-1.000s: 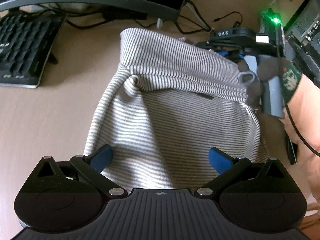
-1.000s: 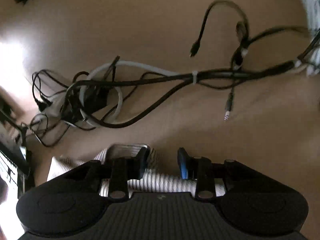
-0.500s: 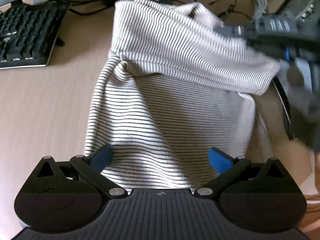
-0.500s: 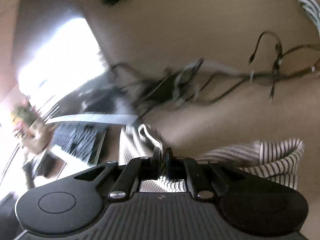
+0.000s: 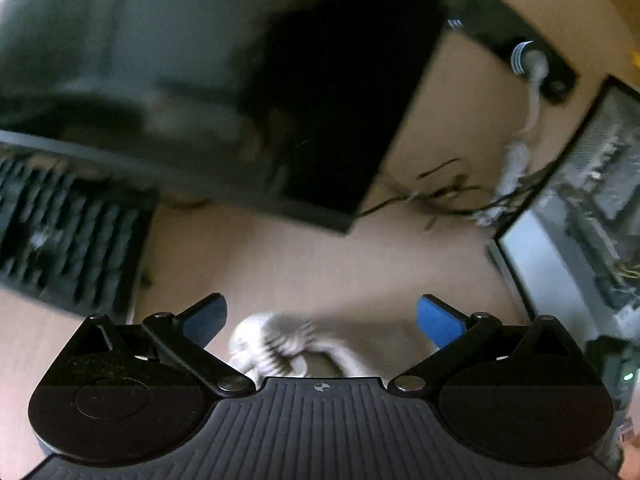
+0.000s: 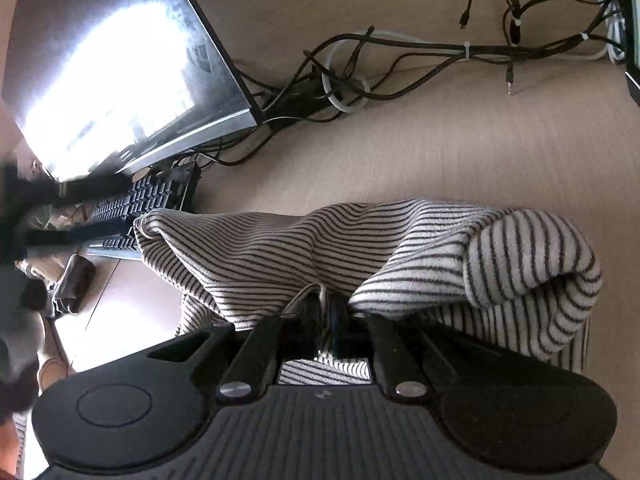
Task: Fold clothes
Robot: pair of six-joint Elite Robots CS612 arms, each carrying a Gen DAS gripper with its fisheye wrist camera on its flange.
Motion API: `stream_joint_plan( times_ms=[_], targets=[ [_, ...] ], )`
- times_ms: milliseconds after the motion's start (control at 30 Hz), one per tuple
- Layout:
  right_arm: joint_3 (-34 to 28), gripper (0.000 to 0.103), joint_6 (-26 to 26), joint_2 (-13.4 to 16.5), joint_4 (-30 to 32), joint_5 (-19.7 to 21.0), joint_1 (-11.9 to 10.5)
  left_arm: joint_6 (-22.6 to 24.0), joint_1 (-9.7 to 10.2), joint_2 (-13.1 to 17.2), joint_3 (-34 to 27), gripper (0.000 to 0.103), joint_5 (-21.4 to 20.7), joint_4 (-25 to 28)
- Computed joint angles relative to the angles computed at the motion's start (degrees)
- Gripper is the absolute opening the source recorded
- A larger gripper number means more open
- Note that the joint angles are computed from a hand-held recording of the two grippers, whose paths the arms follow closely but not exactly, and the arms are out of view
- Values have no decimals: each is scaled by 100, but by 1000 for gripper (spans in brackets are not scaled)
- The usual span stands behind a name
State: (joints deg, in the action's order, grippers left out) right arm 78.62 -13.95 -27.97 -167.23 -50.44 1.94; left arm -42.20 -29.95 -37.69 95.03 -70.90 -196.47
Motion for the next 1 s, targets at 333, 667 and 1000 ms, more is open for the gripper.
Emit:
stream_joint_plan(
  times_ms=[333,667,1000],
  targets=[
    [129,4,26,-46,-80,20,-56,258,89,267,-328,102,-776,628],
    [416,17,-147,-234,-506,-48,-69,306,116,388,-375,102,-958,669],
    [362,48,267,-162,-1224,-171,-142,374,128,391,-279,103,-985,510]
  ],
)
